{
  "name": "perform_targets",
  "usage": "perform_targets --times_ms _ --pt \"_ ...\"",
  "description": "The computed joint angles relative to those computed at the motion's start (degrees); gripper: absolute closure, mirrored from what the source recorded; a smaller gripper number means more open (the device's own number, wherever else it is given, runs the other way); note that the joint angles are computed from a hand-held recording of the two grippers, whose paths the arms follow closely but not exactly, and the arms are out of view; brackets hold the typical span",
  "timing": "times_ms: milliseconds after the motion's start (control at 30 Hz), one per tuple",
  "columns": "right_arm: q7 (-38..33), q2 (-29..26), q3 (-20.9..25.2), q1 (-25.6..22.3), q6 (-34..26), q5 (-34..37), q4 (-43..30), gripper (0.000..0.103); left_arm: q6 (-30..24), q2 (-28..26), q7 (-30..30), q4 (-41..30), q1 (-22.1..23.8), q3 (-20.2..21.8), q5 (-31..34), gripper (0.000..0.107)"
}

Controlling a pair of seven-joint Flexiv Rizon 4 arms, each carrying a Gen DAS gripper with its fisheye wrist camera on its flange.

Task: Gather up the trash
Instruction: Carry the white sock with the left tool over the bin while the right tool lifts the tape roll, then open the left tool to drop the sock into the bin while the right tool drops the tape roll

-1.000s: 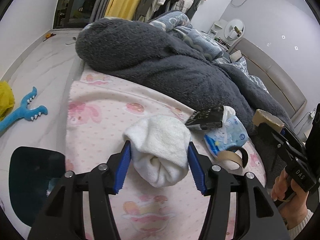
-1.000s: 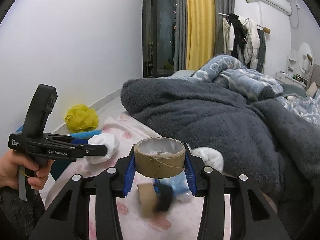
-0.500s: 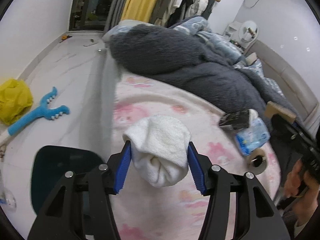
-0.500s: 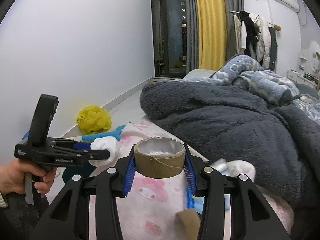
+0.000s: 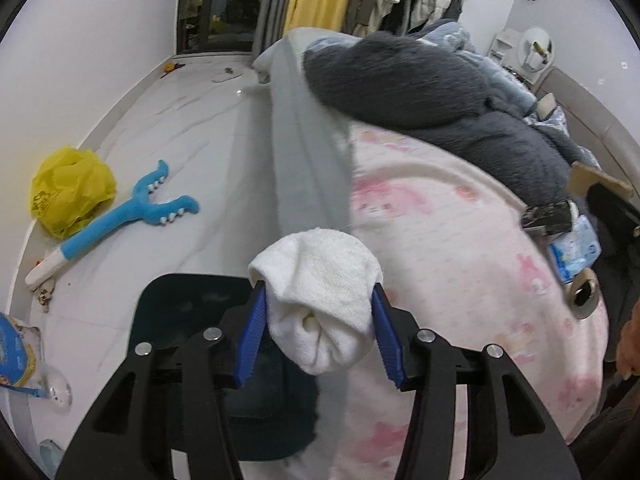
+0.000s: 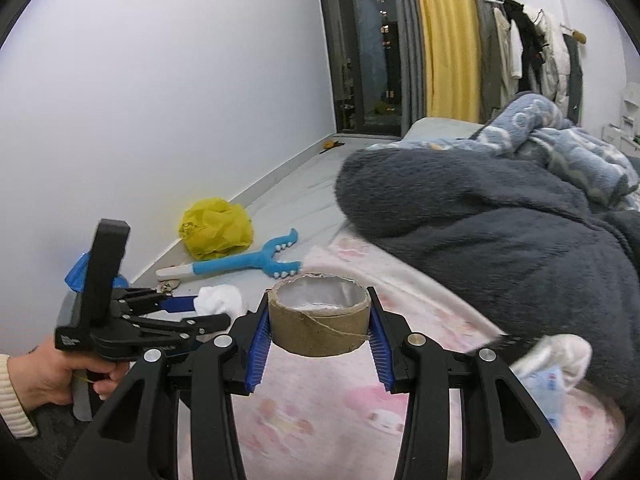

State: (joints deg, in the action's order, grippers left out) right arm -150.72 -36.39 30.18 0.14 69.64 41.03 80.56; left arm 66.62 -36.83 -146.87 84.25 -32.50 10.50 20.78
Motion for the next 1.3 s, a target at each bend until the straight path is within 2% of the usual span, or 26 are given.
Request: perform_targets --times_ms 367,600,833,933,1067,1167,1300 --pt "9.69 -1.36 -2.76 5.62 -6.65 -3.68 -2.51 0.058 -4.77 2.04 3.54 5.58 3.05 -2.26 -1.62 0.053" --pt "15.34 -2.54 -4.23 9.21 -8.54 -6.78 -3.74 0.058 -3.49 3.43 6.12 10.72 6.37 -4.57 -5.04 0.053" --pt "20.98 -3.89 -5.65 12.71 -11.34 -11.41 -4.54 0.057 -4.59 3.73 10.29 13.67 8.52 -6.51 -9.47 0.052" --pt "23.33 -4.73 -6.26 14.26 -12.31 -13.59 -4.93 0.057 -5.9 3.58 12.44 14.52 9.4 -7.43 -11.5 0.05" --pt "26.2 -5.79 -6.65 15.37 -14.33 -15.77 -5.84 0.057 -6.37 3.64 15.07 16.19 10.61 -8.53 -13.92 0.042" --pt "28.51 -6.9 -7.41 16.6 -15.76 -17.64 -6.86 0.057 -5.26 4.25 15.58 17.56 10.51 -8.18 -14.39 0.031" --pt "30.94 -7.63 -7.87 17.53 -16.87 -19.52 -7.25 0.057 -3.72 5.66 13.98 18.94 9.37 -6.49 -13.28 0.028"
